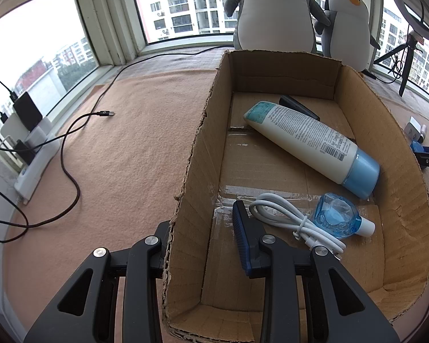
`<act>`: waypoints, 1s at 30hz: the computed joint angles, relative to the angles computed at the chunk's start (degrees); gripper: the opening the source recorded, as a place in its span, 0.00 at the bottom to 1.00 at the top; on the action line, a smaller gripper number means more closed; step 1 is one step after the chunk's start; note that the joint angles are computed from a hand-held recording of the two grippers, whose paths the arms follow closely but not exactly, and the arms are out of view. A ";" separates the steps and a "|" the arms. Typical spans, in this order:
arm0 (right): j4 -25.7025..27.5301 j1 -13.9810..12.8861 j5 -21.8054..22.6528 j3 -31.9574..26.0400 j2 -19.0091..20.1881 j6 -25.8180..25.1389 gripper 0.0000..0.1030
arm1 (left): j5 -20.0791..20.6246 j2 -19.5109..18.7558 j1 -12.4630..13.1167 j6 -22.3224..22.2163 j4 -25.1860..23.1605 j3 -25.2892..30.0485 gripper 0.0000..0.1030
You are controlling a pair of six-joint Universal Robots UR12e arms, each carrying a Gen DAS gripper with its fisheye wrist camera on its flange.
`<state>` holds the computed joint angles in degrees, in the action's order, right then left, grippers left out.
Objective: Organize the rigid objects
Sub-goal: 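Move the right gripper to the blue round lid and grasp it, then carry the blue lid into the box and open the right gripper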
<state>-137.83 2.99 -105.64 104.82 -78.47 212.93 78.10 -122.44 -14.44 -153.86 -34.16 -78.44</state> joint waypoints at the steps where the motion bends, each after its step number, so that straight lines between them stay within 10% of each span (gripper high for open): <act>1: -0.02 0.02 0.05 0.07 -0.07 0.07 0.45 | 0.00 0.00 0.00 0.00 0.00 0.00 0.29; 30: -8.27 4.08 0.14 -6.24 1.05 -3.77 0.45 | -0.13 -0.11 -0.14 -0.36 0.05 0.19 0.29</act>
<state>-146.10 7.08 -105.51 98.58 -77.42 209.16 77.96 -122.56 -14.58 -154.22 -34.11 -78.25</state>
